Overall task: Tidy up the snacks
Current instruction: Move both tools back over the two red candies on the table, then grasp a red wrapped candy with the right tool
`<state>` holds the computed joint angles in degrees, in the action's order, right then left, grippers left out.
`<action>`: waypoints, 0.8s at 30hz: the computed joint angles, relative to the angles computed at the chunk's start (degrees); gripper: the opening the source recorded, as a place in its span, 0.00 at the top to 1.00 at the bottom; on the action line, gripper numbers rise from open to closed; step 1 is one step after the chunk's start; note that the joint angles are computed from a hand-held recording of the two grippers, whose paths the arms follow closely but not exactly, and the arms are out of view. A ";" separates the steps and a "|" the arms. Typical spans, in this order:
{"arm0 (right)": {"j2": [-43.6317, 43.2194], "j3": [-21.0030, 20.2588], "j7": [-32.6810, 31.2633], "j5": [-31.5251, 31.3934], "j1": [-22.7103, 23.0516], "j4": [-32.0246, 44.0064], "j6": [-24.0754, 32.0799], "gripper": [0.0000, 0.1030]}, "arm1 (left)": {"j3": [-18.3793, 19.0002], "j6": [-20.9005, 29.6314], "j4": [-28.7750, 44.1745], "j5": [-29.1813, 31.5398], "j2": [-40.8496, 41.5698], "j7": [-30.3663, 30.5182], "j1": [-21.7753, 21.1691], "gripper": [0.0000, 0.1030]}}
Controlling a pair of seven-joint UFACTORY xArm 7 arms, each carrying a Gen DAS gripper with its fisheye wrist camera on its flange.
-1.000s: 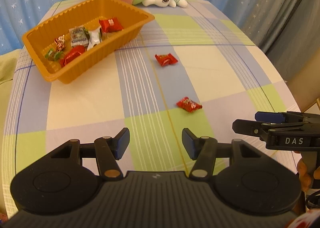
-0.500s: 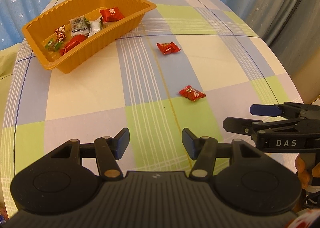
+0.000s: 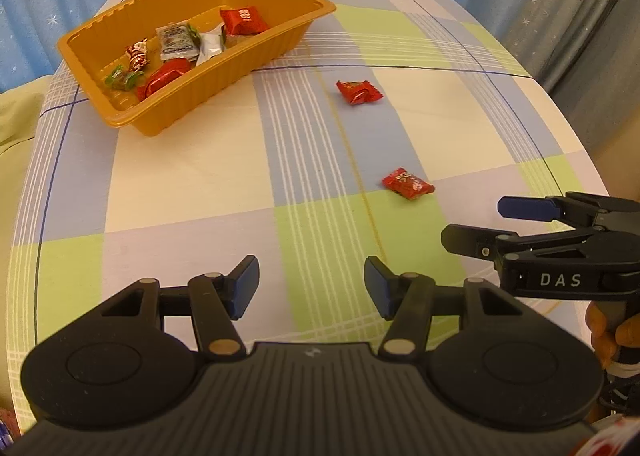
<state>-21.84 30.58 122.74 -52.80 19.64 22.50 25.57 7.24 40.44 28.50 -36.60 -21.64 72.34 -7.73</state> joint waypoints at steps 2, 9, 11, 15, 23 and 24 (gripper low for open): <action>1.08 0.13 0.23 -1.53 -0.81 0.64 -0.12 0.20 | 0.09 -0.13 0.37 -0.04 0.56 0.00 0.12 0.47; 5.00 -1.74 3.24 -9.83 -1.78 2.84 0.28 0.20 | -0.04 -0.92 1.84 -0.83 2.66 0.58 0.58 0.47; 6.38 -2.81 4.09 -12.80 -1.38 3.71 0.78 0.20 | -0.17 -1.03 2.24 -1.09 3.19 0.72 0.74 0.47; 9.10 -5.70 4.24 -17.44 -0.13 5.42 0.94 0.36 | -0.38 -1.22 2.83 -1.88 4.03 1.49 0.92 0.47; 14.23 -11.64 1.77 -21.17 3.23 8.26 0.70 0.56 | -0.76 -2.00 3.67 -3.01 5.49 2.45 1.52 0.47; 14.73 -12.21 1.30 -21.16 3.48 8.47 0.52 0.59 | -0.82 -2.17 3.75 -3.14 5.68 2.57 1.61 0.47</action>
